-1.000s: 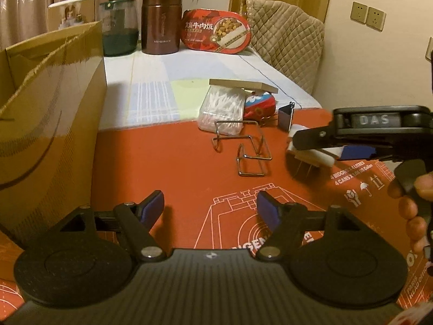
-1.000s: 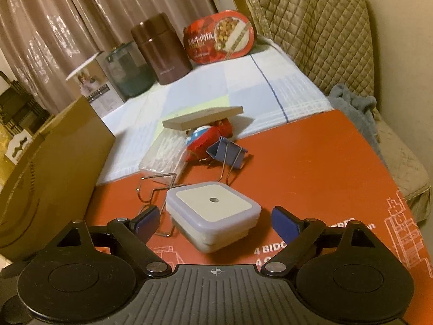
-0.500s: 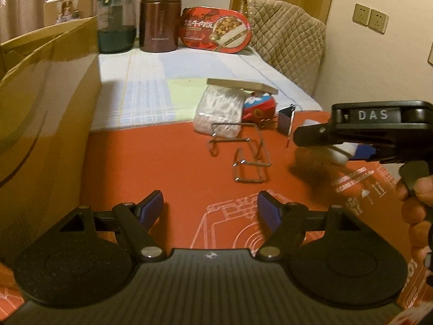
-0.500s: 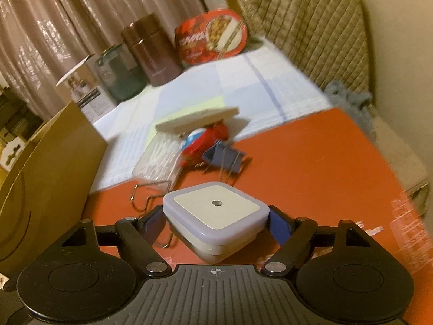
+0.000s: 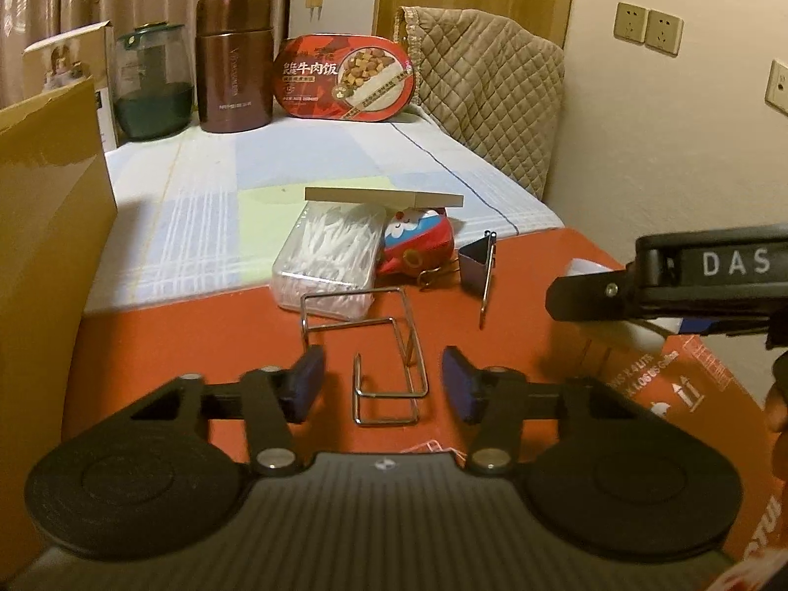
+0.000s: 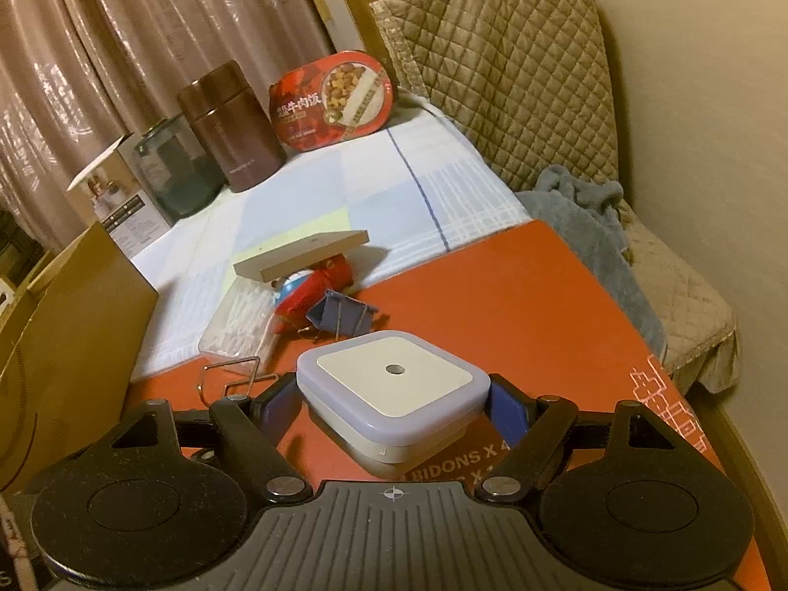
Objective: Organize rigid objects
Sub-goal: 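Grasp the white square container with right gripper while left grasps the wire rack, then lift the wire rack with left gripper while right carries the white container toward the box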
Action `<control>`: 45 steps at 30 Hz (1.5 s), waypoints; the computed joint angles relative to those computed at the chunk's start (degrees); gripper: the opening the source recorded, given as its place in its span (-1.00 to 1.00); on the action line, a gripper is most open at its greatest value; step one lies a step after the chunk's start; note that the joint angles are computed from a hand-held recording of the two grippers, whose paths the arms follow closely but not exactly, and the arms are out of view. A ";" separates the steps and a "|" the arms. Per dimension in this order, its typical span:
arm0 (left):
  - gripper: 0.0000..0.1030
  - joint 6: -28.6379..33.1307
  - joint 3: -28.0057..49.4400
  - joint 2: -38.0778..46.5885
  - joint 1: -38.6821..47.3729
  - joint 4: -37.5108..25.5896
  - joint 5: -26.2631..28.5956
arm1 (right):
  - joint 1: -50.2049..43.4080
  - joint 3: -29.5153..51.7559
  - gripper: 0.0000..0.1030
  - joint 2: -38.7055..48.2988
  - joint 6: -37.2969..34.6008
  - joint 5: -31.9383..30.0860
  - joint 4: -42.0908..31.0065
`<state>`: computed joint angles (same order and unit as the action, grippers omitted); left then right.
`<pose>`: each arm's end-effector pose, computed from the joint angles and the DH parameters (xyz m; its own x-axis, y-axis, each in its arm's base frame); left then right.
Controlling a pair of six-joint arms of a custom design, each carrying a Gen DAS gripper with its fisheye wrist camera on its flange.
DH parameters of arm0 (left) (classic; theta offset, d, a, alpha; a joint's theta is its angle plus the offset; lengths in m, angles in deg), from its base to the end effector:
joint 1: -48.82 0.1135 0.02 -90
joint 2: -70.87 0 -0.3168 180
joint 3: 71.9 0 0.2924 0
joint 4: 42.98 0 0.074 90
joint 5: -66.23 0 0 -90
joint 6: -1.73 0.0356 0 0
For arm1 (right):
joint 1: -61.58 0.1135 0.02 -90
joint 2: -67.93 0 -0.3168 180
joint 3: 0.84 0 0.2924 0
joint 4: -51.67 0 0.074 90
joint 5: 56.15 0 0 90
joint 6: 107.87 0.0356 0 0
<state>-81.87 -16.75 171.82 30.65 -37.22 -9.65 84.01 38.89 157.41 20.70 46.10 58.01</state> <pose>0.3461 -0.1227 0.1451 -0.5539 0.2956 -0.7783 0.5450 0.8354 -0.0706 0.2664 0.1018 0.1324 -0.6403 0.3948 -0.6589 0.2159 0.9157 0.3389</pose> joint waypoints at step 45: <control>-0.50 4.64 -18.88 -22.24 9.12 -5.76 6.29 | 12.65 -0.70 0.49 -3.64 3.04 4.66 -4.44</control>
